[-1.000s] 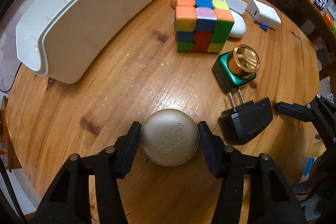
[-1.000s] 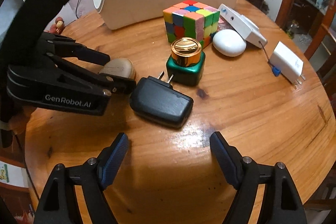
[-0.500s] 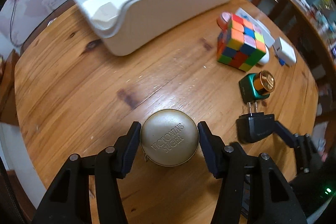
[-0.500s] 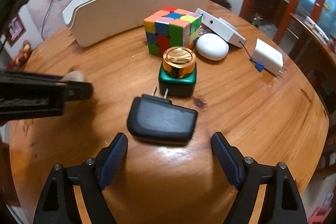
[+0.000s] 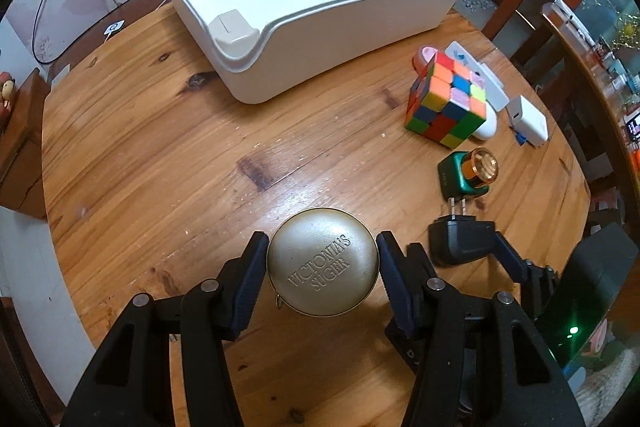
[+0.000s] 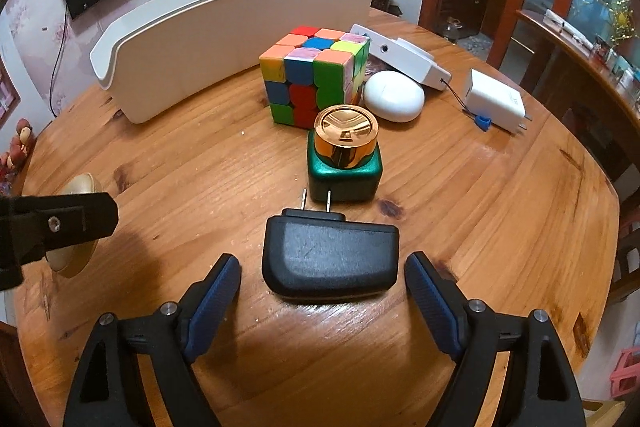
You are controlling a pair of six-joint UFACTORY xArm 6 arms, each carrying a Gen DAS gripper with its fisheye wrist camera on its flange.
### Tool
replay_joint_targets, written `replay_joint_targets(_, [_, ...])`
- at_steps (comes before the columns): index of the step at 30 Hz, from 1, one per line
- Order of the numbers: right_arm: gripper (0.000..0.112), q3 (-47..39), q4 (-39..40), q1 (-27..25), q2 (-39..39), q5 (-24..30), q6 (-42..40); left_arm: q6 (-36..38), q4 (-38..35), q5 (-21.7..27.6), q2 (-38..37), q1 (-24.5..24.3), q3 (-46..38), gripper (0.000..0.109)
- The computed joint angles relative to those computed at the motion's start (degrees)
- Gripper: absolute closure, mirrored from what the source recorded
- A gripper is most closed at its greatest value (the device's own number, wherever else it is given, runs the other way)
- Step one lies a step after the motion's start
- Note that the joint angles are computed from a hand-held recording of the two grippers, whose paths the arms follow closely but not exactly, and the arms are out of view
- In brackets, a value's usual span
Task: Organize rigid objects
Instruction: 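Grasp the gold round compact with the left tool while the right tool grasps the black charger, then carry the gold compact and black charger into the white bin and release both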
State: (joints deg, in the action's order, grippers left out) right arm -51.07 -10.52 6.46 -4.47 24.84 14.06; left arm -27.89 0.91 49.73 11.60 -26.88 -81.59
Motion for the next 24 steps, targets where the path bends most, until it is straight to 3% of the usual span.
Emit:
replay_joint_targets(2, [0.034, -0.19, 0.93, -0.34, 0.46, -1.07, -1.40, -0.12, -0.39, 0.15, -0.32, -0.09, -0.18, 0.050])
replay_joint_targets(3, [0.043, -0.04, 1.49, -0.51, 0.49, -2.03, -2.51, -0.48, -0.19, 0.43, -0.15, -0.36, -0.75, 0.050])
replay_joint_targets(5, [0.050, -0.43, 6.69, -0.65, 0.76, -2.31, -7.87, -0.75, 0.07, 0.77, -0.09, -0.69, -1.38, 0.050])
replay_joint_targets(8, [0.050, -2.18, 15.91, -1.21, 1.14, 0.58, -16.93, -1.38, 0.72, 2.14, 0.39, -1.23, -3.55, 0.050])
replay_joint_targets(15, [0.050, -5.34, 21.44, -3.08, -0.88, 5.29, -29.51, -4.38, 0.53, 7.03, 1.92, -1.29, -10.61, 0.050])
replay_joint_targets(18, [0.050, -10.20, 24.62, -4.42, -0.75, 7.46, -33.78, -5.89, 1.74, 8.41, 2.27, -1.29, -14.52, 0.050])
replay_joint_targets(24, [0.050, -25.15, 30.15, -6.24, 3.37, 12.57, -40.10, -7.44, 5.93, 15.13, 7.49, -0.92, -30.74, 0.050])
